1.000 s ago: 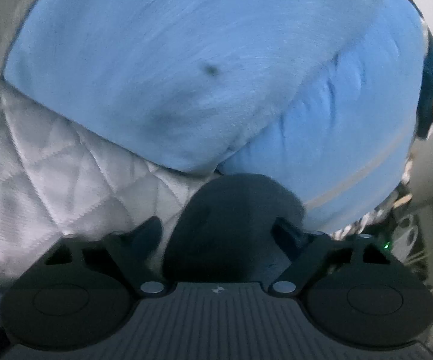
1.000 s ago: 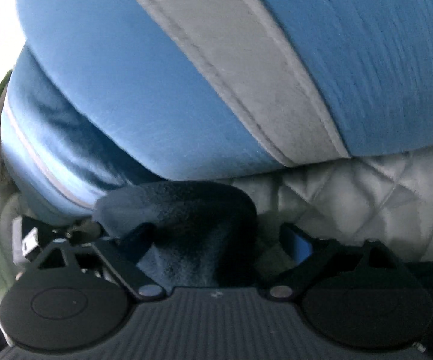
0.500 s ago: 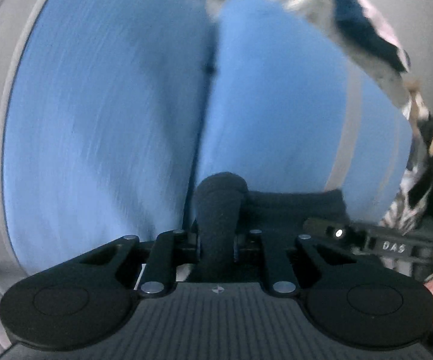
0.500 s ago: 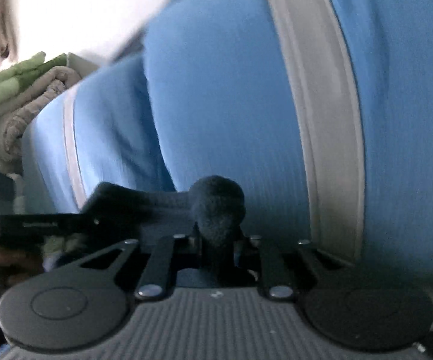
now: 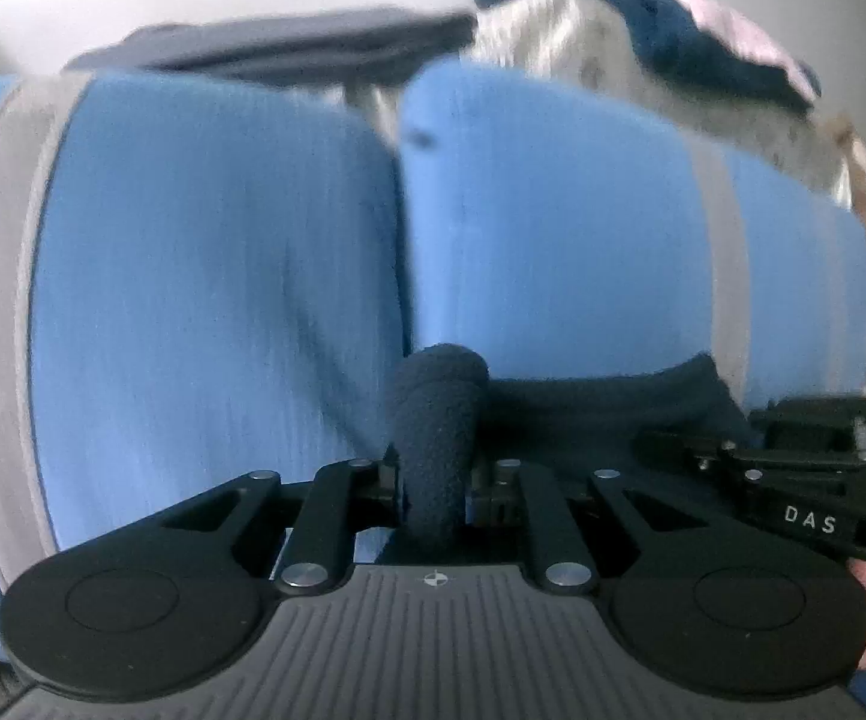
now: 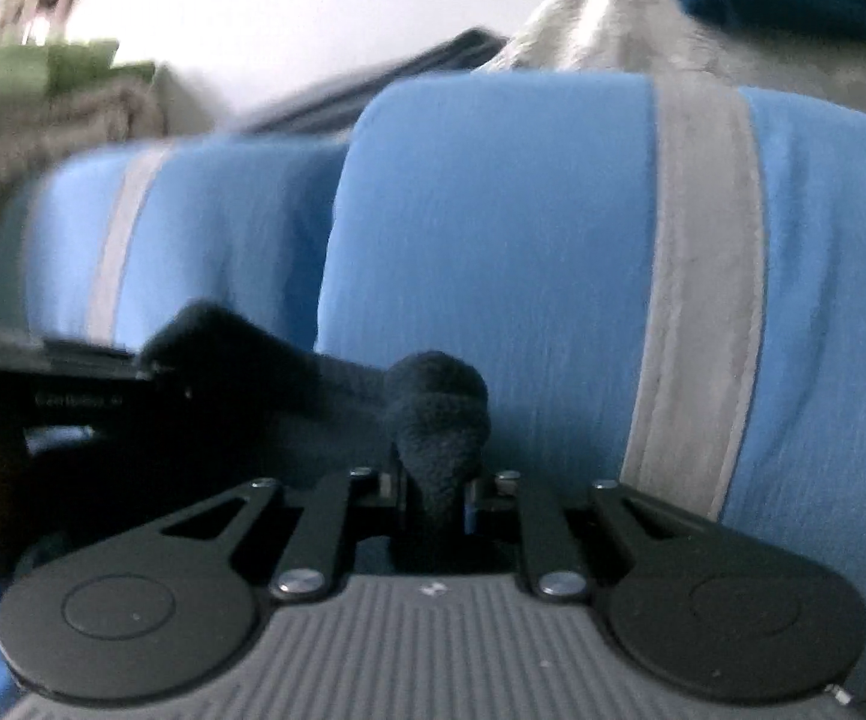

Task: Fold clothes
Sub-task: 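Grasp the dark navy fabric with the left tool while the right tool grasps it too, then open both tools to release the dark navy fabric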

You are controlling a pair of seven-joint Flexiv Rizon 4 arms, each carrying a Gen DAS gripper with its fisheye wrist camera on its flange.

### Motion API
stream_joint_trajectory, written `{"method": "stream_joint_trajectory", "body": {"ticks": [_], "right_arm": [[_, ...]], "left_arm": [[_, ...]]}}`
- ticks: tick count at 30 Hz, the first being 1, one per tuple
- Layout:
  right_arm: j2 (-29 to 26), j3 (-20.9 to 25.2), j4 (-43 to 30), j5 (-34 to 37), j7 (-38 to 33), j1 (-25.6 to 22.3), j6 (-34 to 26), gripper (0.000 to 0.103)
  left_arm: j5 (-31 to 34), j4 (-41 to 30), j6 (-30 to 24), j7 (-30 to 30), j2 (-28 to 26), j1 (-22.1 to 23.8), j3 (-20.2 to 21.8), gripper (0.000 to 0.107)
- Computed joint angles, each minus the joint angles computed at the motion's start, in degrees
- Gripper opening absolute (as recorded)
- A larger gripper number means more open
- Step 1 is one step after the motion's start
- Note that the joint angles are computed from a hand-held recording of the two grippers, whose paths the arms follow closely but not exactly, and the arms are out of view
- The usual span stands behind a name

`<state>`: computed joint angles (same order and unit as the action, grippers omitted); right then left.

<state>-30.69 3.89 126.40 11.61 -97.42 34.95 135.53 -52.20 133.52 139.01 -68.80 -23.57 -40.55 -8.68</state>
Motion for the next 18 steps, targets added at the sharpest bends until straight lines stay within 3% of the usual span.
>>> {"method": "stream_joint_trajectory", "body": {"ticks": [2, 4, 5, 7, 9, 10, 11, 13, 17, 18], "right_arm": [[-1.2, -3.9, -0.5, 5.3, -6.4, 5.8, -0.3, 0.029], [-1.9, -6.9, -0.9, 9.8, -11.8, 10.1, -1.5, 0.057], [-2.1, -8.4, -1.1, 11.9, -14.3, 12.0, -2.4, 0.066], [-1.6, -8.9, -0.7, 13.1, -16.8, 12.5, -3.3, 0.092], [-0.3, -7.6, 0.3, 11.9, -17.2, 10.6, -3.9, 0.096], [1.1, -5.7, 1.4, 9.4, -16.0, 7.8, -4.8, 0.103], [2.6, -4.5, 2.5, 7.4, -15.0, 5.6, -5.7, 0.103], [4.7, -2.5, 4.9, 3.8, -13.4, 1.4, -6.4, 0.103], [8.4, -2.0, 9.0, -0.2, -12.3, -3.9, -7.8, 0.103], [9.1, -2.4, 9.8, -0.4, -12.5, -4.6, -8.3, 0.103]], "left_arm": [[-2.7, 0.1, 0.0, 2.3, -1.2, -1.2, 0.1, 0.025], [-5.8, 0.2, -0.4, 5.5, -1.8, -2.4, 0.0, 0.036], [-7.5, 0.2, -1.0, 7.7, -1.7, -2.9, -0.1, 0.042], [-11.2, 0.1, -1.9, 12.2, -1.5, -3.9, -0.5, 0.050], [-15.0, 0.4, -2.4, 18.0, -0.4, -4.9, -1.0, 0.070], [-14.6, 1.5, -3.1, 19.0, 1.0, -4.5, -1.3, 0.073], [-13.6, 2.9, -4.0, 19.6, 2.5, -4.0, -1.4, 0.075], [-8.6, 6.6, -6.5, 16.0, 6.3, -1.8, -1.4, 0.075], [8.1, 14.9, -14.2, 2.3, 16.0, 5.4, 0.7, 0.075], [7.7, 16.3, -14.7, 2.3, 17.6, 5.3, 1.2, 0.075]]}}
